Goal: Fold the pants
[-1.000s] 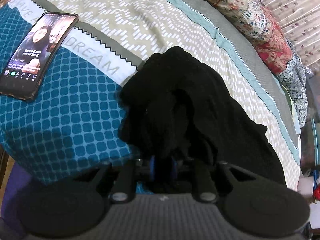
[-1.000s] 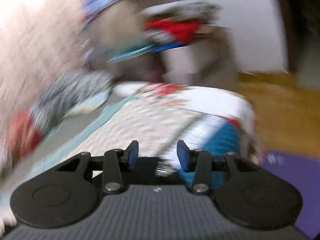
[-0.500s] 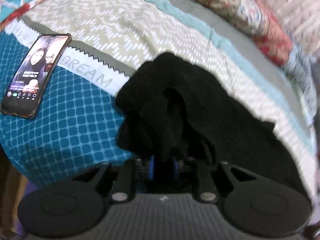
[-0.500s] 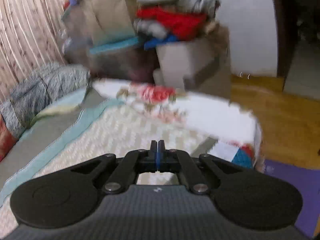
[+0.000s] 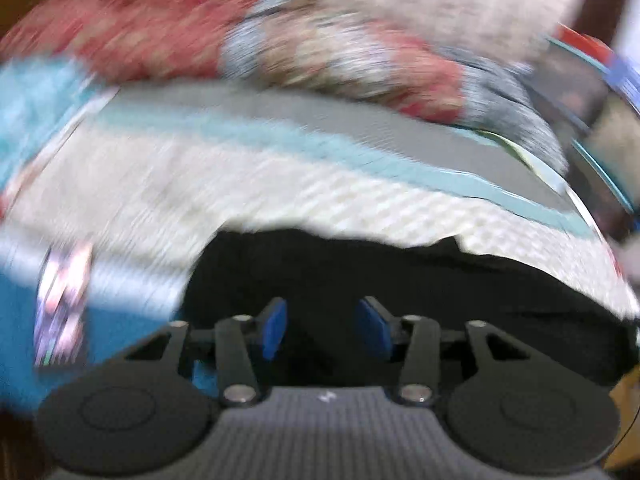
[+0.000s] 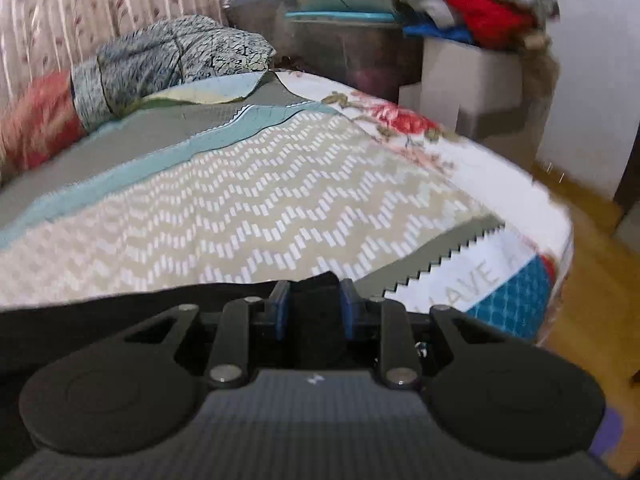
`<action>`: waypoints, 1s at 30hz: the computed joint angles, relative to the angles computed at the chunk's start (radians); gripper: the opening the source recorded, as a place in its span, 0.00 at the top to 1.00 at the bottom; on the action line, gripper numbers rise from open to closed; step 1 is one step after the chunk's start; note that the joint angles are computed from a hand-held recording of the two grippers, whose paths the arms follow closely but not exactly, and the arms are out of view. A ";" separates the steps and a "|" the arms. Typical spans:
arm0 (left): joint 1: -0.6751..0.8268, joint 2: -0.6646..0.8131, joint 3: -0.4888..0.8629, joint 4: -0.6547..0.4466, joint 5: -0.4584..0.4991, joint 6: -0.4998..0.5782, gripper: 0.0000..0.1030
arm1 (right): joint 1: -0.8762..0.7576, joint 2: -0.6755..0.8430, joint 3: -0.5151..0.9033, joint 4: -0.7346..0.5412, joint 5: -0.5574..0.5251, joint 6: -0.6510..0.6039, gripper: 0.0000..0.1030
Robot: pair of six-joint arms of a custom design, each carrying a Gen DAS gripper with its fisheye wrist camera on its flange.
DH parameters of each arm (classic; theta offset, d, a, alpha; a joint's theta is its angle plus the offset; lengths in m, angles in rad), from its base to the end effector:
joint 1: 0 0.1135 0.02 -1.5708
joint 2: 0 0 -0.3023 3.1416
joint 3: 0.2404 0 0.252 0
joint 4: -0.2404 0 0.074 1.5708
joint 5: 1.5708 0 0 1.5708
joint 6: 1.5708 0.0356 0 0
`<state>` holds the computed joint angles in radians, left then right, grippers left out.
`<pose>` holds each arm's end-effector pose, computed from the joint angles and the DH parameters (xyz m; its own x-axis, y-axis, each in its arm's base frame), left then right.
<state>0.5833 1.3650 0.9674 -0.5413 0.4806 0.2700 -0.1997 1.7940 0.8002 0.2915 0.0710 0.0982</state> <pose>0.2340 0.1347 0.2848 -0.7186 -0.1908 -0.6688 -0.0714 0.9768 -0.2020 0.3468 -0.0728 0.1652 -0.6055 0.2223 -0.7642 0.3118 0.9497 0.0292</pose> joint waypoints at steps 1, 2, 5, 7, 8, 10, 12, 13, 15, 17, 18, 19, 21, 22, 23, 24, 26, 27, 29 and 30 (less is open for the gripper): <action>-0.071 0.016 0.000 0.049 -0.022 0.001 0.43 | 0.013 0.010 0.000 0.021 0.023 -0.004 0.73; -0.159 0.047 0.002 0.117 -0.062 0.008 0.40 | 0.021 0.010 -0.003 0.033 0.036 0.002 0.73; -0.383 0.207 0.061 0.248 -0.203 0.044 0.38 | 0.015 0.014 -0.012 0.071 0.054 0.026 0.73; -0.486 0.353 0.150 0.279 -0.260 0.059 0.38 | 0.008 0.006 -0.025 0.091 0.064 0.032 0.74; -0.525 0.426 0.206 0.270 -0.280 0.068 0.38 | 0.005 0.006 -0.027 0.100 0.068 0.035 0.74; -0.590 0.533 0.269 0.269 -0.344 0.083 0.39 | -0.002 0.002 -0.028 0.112 0.068 0.045 0.74; -0.620 0.639 0.350 0.236 -0.400 0.084 0.57 | 0.002 0.001 -0.024 0.110 0.071 0.053 0.73; -0.623 0.687 0.393 0.205 -0.400 0.079 0.78 | 0.006 0.002 -0.019 0.105 0.076 0.050 0.74; -0.621 0.713 0.415 0.209 -0.368 0.060 0.84 | 0.010 0.008 -0.007 0.097 0.082 0.045 0.74; -0.625 0.682 0.385 0.255 -0.377 0.070 0.86 | 0.014 0.012 0.004 0.092 0.087 0.052 0.74; -0.622 0.657 0.365 0.287 -0.372 0.062 0.87 | 0.013 0.013 0.009 0.094 0.083 0.062 0.74; -0.617 0.640 0.359 0.307 -0.362 0.044 0.87 | 0.013 0.010 0.014 0.098 0.082 0.081 0.74; -0.608 0.620 0.362 0.343 -0.356 -0.022 0.87 | 0.012 0.008 0.030 0.115 0.081 0.118 0.74; -0.609 0.629 0.376 0.354 -0.362 -0.047 0.87 | 0.015 0.010 0.040 0.129 0.086 0.132 0.74; -0.613 0.643 0.389 0.360 -0.376 -0.067 0.87 | 0.018 0.018 0.048 0.145 0.091 0.141 0.74; -0.622 0.668 0.416 0.344 -0.395 -0.081 0.86 | 0.022 0.032 0.064 0.152 0.096 0.145 0.74; -0.650 0.755 0.506 0.255 -0.455 -0.080 0.85 | 0.033 0.093 0.122 0.109 0.121 0.139 0.74; -0.669 0.795 0.527 0.239 -0.505 -0.074 0.78 | 0.038 0.144 0.171 0.048 0.135 0.134 0.74; -0.694 0.797 0.463 0.358 -0.581 -0.047 0.66 | 0.030 0.247 0.254 -0.052 0.120 0.119 0.67; -0.710 0.788 0.431 0.409 -0.633 -0.035 0.56 | 0.034 0.264 0.234 0.005 0.135 0.108 0.64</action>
<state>-0.1268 2.1530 1.3980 -0.1322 -0.1529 0.2345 -0.1661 2.0575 1.0340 0.2965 0.2060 0.2062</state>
